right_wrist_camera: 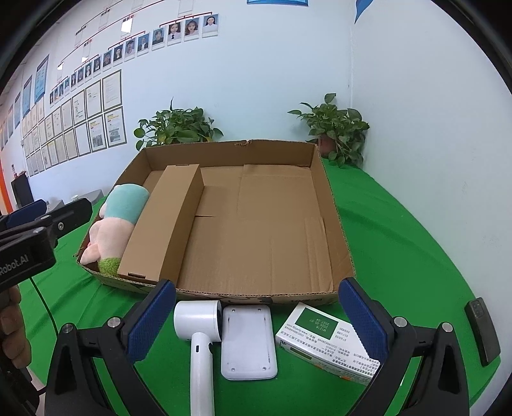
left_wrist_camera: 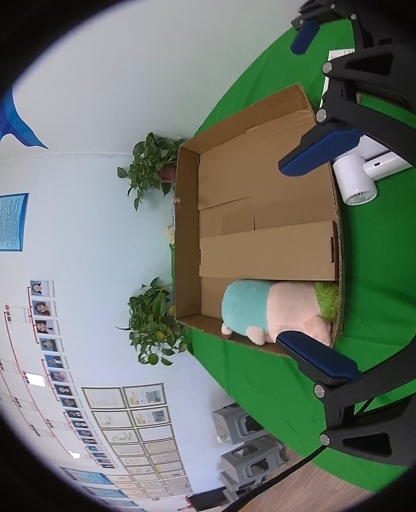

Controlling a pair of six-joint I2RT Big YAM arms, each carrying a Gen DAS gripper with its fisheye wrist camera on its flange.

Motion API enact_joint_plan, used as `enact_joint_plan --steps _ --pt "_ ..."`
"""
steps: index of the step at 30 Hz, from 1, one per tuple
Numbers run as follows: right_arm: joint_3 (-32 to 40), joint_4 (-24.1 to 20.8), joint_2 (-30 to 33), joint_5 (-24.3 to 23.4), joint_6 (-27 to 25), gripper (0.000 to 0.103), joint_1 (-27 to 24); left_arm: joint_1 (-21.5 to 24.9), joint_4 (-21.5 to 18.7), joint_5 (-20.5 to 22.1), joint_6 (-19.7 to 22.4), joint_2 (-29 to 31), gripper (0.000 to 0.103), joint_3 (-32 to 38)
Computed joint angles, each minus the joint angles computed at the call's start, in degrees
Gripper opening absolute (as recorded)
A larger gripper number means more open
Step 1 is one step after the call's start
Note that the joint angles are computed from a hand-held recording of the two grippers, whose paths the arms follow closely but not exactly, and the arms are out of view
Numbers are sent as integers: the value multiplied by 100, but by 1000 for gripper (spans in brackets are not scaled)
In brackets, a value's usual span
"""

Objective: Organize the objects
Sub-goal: 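Move the right tool toward the white hair dryer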

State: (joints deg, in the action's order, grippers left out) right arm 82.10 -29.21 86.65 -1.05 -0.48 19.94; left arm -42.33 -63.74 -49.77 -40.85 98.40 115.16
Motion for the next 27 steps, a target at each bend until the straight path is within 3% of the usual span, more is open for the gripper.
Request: enact_joint_plan --steps 6,9,12,15,17,22,24,27 --pt "-156 19 -19 -372 -80 102 57 119 -76 546 23 -28 98 -140" --pt "-223 -306 43 -831 -48 102 23 217 177 1414 -68 -158 98 -569" --pt "-501 -427 17 -1021 -228 101 62 328 382 2486 -424 -286 97 -1096" --pt "-738 -678 64 -1101 -480 96 119 335 674 3102 -644 -408 97 -1569" --pt "-834 -758 93 -1117 -459 91 135 305 713 3281 -662 -418 95 -1697" --pt "-802 -835 241 -1037 -543 74 245 273 533 3023 -492 -451 90 -1664" --pt "-780 -871 283 -962 -592 69 295 303 288 2597 -388 -613 90 -1671" --pt "-779 -895 296 -900 -620 67 314 318 -773 1392 -270 -786 90 -1414"
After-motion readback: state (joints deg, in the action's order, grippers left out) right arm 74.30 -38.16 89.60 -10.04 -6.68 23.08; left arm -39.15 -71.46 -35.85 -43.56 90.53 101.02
